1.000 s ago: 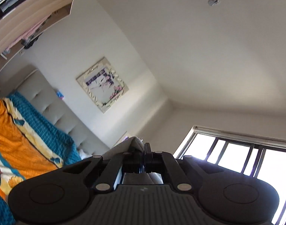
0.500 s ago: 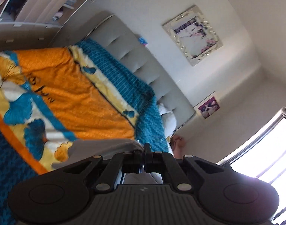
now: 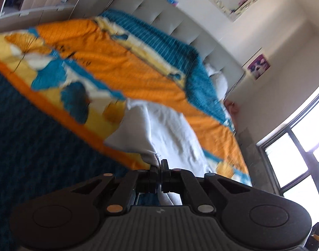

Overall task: Fold clothes
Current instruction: 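Lower the sweatshirt flat onto the bed with both grippers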

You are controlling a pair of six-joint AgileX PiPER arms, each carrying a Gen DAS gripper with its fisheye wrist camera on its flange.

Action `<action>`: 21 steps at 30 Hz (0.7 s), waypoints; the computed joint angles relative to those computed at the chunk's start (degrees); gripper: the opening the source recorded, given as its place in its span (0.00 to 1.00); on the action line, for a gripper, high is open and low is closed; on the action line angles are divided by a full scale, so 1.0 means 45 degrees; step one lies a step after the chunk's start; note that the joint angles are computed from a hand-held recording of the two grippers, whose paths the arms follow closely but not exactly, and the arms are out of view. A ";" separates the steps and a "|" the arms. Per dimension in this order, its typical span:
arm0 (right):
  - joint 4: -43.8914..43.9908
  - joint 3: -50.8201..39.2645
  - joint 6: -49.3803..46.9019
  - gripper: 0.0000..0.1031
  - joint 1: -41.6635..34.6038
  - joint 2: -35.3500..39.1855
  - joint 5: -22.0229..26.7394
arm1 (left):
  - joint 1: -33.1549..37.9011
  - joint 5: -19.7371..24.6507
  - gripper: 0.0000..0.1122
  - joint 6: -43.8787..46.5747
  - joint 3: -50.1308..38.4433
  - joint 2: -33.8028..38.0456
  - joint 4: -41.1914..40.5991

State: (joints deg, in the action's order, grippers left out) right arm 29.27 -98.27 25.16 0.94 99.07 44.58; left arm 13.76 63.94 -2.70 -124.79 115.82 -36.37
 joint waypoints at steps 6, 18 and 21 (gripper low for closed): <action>0.1118 0.6639 -0.1301 0.02 0.0246 -0.1190 -0.2473 | 0.0290 -0.2090 0.00 0.1713 0.7047 -0.1768 0.0255; -0.6853 0.9356 0.5012 0.01 0.3333 -0.4794 -0.3029 | -0.0467 -0.5709 0.00 0.2425 1.2398 -0.6586 0.2381; -0.7223 0.9872 0.5358 0.01 0.3785 -0.4888 -0.2989 | -0.0731 -0.6086 0.00 0.1424 1.2911 -0.6640 0.3938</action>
